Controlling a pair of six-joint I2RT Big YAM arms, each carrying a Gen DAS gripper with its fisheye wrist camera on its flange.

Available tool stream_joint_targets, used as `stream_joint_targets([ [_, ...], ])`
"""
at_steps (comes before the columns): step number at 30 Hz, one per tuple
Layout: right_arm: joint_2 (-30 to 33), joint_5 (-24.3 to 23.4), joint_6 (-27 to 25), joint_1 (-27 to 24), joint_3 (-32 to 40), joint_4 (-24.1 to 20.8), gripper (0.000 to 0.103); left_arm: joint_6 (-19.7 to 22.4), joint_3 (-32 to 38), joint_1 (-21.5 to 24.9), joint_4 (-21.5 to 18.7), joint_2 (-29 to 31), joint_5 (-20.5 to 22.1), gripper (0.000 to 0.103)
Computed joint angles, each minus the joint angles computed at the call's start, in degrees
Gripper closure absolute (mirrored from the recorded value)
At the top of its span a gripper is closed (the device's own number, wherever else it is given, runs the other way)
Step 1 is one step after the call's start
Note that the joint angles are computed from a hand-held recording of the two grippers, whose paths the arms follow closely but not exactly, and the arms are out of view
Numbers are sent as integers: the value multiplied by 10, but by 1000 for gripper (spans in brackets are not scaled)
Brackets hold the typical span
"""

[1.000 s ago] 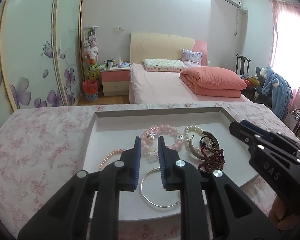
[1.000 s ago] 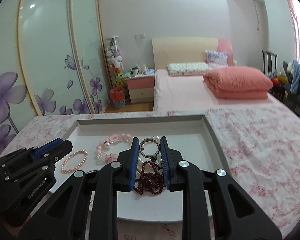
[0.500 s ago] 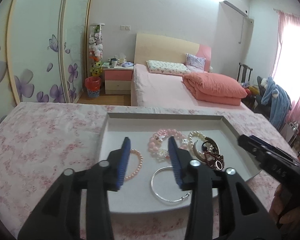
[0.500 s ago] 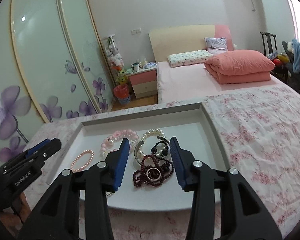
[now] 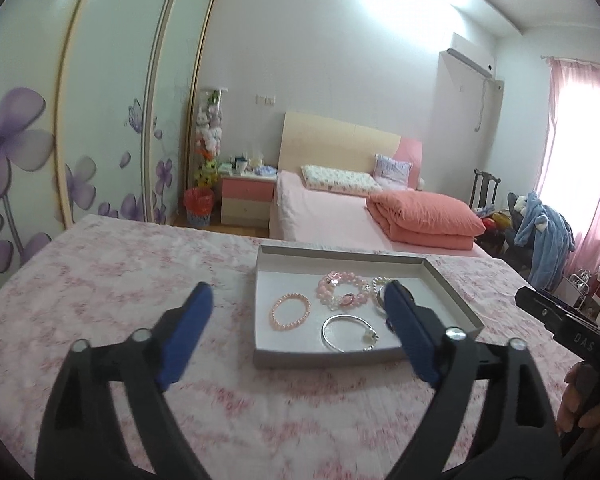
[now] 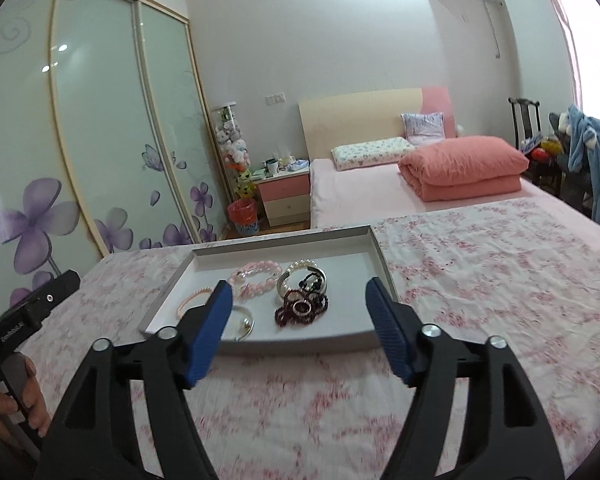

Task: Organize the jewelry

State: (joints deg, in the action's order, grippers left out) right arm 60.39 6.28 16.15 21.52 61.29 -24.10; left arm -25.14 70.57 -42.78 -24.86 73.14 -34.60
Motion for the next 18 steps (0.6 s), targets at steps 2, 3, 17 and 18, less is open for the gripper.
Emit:
stream_joint_targets([
  [2,-15,19,-5,12,-11,0,23,7,-15,-16,3,-14,-25,6],
  [3,-22,22,-7,15,-15,1,22,10,-21,-21,4,-21,-33,4],
  [17,-72,72,-23,63,-64,6,5,-1,-52,-74,-15,-37,-82,4],
  [18,-75,75,-25,65,-68,10,3,-3,-52,-75,-16,-37,-82,4],
])
